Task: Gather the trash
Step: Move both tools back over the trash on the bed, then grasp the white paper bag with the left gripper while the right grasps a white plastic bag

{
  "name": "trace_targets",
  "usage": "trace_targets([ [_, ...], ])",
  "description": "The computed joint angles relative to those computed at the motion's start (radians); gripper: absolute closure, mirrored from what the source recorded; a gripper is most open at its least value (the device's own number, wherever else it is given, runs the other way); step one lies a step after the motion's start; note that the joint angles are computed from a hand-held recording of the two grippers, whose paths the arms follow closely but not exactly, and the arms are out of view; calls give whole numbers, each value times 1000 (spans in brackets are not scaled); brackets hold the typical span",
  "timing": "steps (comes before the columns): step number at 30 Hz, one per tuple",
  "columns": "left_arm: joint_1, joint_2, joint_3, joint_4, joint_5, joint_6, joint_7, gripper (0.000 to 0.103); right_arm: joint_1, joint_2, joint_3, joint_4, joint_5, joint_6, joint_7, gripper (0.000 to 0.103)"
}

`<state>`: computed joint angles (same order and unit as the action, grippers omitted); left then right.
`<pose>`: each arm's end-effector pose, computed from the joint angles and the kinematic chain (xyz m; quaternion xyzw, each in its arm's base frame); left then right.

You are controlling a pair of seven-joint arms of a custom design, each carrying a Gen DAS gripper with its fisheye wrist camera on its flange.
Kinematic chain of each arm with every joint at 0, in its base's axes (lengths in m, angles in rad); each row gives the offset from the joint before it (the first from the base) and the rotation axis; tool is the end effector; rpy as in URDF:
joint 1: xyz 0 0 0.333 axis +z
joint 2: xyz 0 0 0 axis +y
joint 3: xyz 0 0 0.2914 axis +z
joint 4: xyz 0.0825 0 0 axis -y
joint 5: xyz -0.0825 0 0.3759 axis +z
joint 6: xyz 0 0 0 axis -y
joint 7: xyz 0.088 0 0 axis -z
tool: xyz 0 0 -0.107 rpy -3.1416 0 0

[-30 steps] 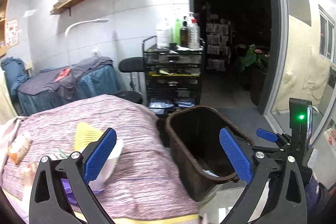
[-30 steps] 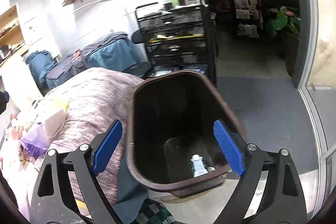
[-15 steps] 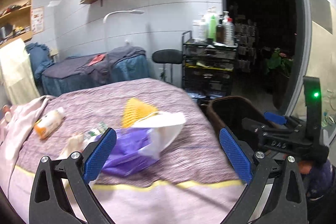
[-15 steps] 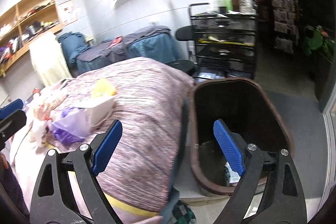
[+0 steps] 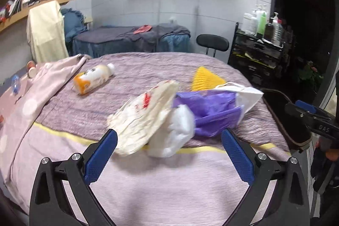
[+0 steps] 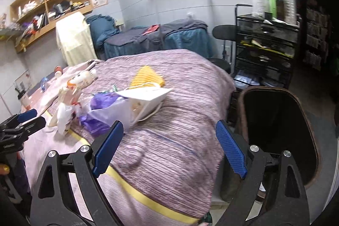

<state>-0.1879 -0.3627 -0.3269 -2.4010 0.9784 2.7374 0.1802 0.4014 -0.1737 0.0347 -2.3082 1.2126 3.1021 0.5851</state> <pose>0.3968 -0.2708 0.4853 -0.6468 0.6104 -0.3286 0.3179 0.4876 0.1414 0.4694 -0.6895 0.5455 -0.1968 0.4340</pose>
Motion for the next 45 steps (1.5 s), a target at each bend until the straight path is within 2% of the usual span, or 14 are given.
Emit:
trace_targets([
  [4,4,-8,44,-35,-52,39,43,6,-5,14,18,11,-72,-16,48,15],
  [8,27,-14,49,-43,-63,50,68,6,3,22,28,21,-108,-21,70,15],
  [13,33,5,41,-19,-68,-4,144,7,7,25,38,30,-161,-41,108,15],
  [20,22,43,73,-9,-121,-16,260,25,24,33,49,49,-194,-72,123,15],
  [24,30,91,83,19,-141,-22,310,30,33,44,57,72,-208,-116,129,15],
  [25,32,103,84,27,-142,-28,320,35,38,46,58,80,-200,-130,122,15],
  [26,33,110,86,31,-145,-27,328,46,43,46,57,86,-183,-145,105,15],
  [30,35,105,115,6,-203,35,330,72,57,60,67,123,-152,-205,67,15],
  [34,61,68,118,-43,-223,122,276,75,59,109,89,179,-186,-268,96,15],
  [39,88,43,99,-62,-208,138,223,79,50,209,111,294,-285,-376,211,27],
  [41,101,30,89,-71,-192,144,192,80,57,256,119,342,-393,-379,306,32],
  [43,112,20,78,-74,-173,140,165,80,65,297,123,384,-482,-387,379,40],
  [44,117,14,74,-79,-164,144,148,80,69,316,124,404,-513,-391,405,49],
  [45,122,7,71,-84,-155,151,130,80,75,337,122,424,-556,-397,441,62],
])
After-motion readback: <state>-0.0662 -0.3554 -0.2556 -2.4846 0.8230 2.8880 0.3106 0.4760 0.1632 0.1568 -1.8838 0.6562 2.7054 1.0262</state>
